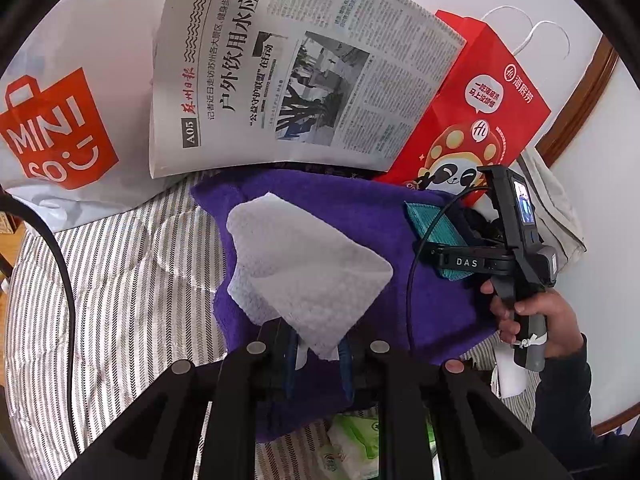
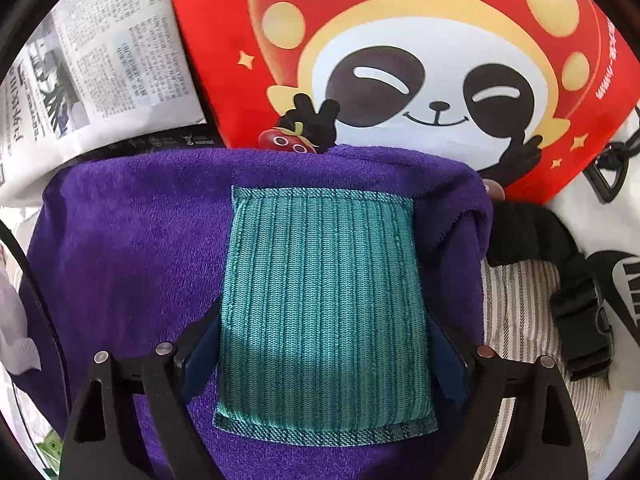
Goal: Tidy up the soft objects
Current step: 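Lay the teal cloth on the purple towel with the right tool while the left carries the tissue, then lower the white tissue onto the purple towel and open the left tool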
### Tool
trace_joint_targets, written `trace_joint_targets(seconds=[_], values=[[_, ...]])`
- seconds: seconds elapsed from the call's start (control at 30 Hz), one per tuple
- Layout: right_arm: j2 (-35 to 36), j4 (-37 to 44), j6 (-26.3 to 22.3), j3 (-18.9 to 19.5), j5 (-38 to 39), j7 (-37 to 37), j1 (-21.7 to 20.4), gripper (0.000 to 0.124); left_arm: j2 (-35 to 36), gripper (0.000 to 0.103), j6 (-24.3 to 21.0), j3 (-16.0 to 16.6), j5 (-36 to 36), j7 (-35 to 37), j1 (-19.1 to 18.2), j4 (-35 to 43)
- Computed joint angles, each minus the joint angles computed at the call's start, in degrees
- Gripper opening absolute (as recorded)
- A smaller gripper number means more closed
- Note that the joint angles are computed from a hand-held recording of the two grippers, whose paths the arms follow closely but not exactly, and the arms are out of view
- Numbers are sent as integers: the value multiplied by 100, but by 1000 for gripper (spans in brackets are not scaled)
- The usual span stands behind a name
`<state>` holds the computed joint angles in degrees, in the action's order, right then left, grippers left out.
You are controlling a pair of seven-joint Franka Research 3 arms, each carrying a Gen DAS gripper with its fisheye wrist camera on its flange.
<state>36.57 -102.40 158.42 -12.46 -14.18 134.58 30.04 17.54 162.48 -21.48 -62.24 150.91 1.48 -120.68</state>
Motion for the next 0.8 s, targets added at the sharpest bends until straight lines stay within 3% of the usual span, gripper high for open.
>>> trace_joint_targets(seconds=[0.2, 0.47, 0.67, 0.8], values=[[-12, -68, 164, 220, 111, -522, -180, 100, 15, 17, 24, 12, 224, -184, -23, -8], [-258, -446, 502, 207, 496, -614, -151, 100, -7, 17, 99, 10, 528, -451, -54, -48], [-889, -1235, 986, -131, 403, -262, 191, 100, 252, 17, 125, -54, 1021, -899, -46, 164], [-1311, -1745, 1242, -578, 64, 215, 663, 100, 528, 17, 205, -128, 1563, -1334, -21, 408]])
